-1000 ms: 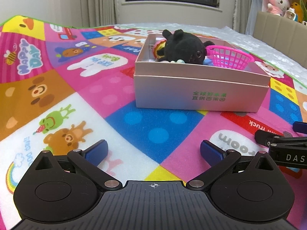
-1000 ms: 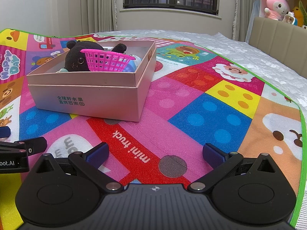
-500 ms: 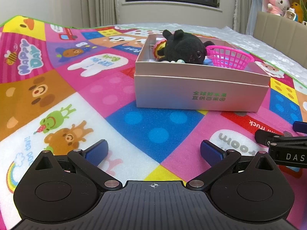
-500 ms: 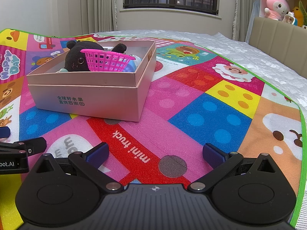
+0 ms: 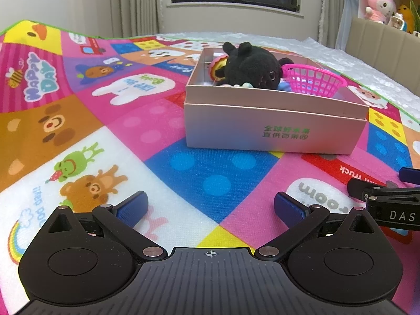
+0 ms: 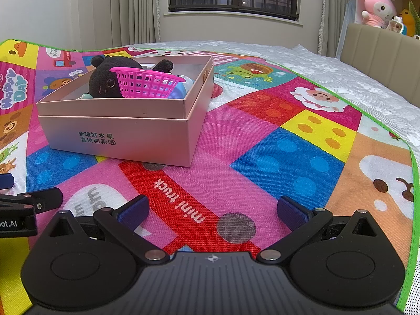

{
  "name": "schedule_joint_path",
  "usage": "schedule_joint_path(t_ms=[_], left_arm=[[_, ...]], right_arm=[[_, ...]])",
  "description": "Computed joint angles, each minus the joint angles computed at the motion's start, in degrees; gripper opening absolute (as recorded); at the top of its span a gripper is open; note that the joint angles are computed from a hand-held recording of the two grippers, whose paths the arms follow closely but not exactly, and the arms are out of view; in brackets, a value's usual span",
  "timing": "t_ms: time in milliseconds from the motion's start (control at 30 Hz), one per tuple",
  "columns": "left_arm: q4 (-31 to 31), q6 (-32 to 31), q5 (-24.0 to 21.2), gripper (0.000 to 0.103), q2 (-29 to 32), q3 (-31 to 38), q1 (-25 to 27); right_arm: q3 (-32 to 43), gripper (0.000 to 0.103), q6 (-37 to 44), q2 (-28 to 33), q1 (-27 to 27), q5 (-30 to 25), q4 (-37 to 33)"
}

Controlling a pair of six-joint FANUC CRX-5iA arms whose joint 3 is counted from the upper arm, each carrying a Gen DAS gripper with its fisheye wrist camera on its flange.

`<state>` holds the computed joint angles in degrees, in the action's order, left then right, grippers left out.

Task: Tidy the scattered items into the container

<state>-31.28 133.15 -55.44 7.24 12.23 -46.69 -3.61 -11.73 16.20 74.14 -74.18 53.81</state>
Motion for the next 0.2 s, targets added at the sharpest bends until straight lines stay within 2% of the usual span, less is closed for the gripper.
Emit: schedule_joint_path(t_ms=[200], left_arm=[[0.6, -0.4, 1.0, 0.103, -0.5, -0.8, 0.6]], right_arm=[[0.0, 0.103, 0.0, 0.0, 0.0, 0.0, 0.0]])
